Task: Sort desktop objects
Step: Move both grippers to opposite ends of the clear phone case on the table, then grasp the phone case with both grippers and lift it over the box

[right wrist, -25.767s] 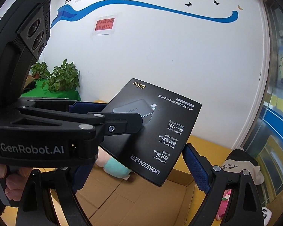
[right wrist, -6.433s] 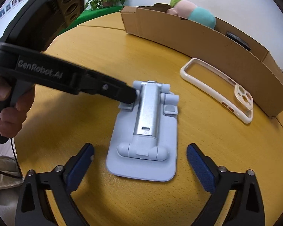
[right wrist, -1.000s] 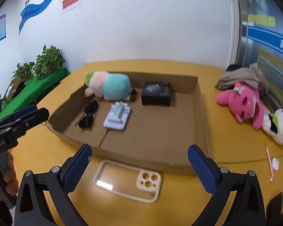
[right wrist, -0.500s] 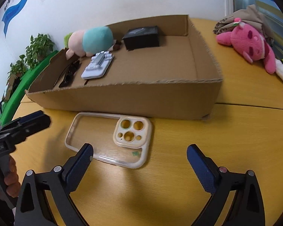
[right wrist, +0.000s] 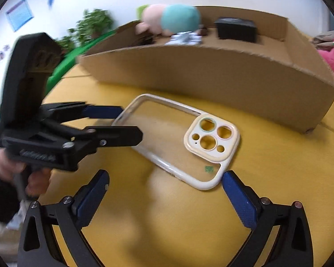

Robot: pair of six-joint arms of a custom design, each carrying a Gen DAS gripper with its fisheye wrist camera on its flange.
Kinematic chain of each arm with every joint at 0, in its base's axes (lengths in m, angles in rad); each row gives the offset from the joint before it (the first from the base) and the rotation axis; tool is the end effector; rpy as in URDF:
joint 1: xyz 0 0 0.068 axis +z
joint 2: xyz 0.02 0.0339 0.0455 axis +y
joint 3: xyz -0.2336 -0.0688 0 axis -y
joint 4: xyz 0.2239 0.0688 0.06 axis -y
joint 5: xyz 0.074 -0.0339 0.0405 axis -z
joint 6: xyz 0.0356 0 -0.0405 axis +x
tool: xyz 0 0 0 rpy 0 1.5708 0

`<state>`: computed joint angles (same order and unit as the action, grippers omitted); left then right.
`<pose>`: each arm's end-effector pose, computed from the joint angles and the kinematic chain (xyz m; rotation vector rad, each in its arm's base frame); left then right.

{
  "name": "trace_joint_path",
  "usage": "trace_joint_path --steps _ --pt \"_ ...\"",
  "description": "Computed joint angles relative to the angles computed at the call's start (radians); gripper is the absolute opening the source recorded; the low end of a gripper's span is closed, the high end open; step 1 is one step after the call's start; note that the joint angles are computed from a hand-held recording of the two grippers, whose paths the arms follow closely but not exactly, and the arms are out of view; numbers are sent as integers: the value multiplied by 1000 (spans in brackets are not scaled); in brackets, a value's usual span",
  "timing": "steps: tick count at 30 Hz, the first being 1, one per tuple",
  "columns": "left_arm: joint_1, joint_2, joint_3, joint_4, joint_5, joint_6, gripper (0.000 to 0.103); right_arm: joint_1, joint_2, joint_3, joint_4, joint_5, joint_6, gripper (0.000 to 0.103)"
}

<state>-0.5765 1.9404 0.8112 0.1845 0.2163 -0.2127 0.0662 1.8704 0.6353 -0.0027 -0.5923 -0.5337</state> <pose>0.2625 -0.1798 0.0664 0.5568 2.5253 -0.5806 0.2513 0.0366 0.0472 -0.8982 2.4516 0.6725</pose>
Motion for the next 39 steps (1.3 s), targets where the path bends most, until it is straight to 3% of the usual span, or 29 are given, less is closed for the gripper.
trace_joint_path --steps 4,6,11,17,22,25,26,36,39 --pt "3 -113 -141 -23 77 161 74 -24 -53 -51 -120 -15 -217 103" --pt "2 -137 -139 -85 54 244 74 -18 -61 -36 -160 37 -303 102" --pt "0 -84 2 -206 -26 427 75 53 -56 71 -210 206 -502 102" --pt "28 23 165 -323 77 620 77 138 74 248 -344 284 -704 101" --pt "25 37 174 -382 99 733 82 135 143 354 -437 263 -740 101" --pt "-10 25 116 -313 36 781 84 121 129 346 -448 236 -770 95" --pt "-10 21 104 -298 47 784 84 116 120 340 -452 227 -780 88" --pt "-24 16 102 -330 79 875 82 101 60 296 -476 232 -833 86" --pt "-50 -57 20 -240 35 879 82 95 33 286 -473 238 -834 85"
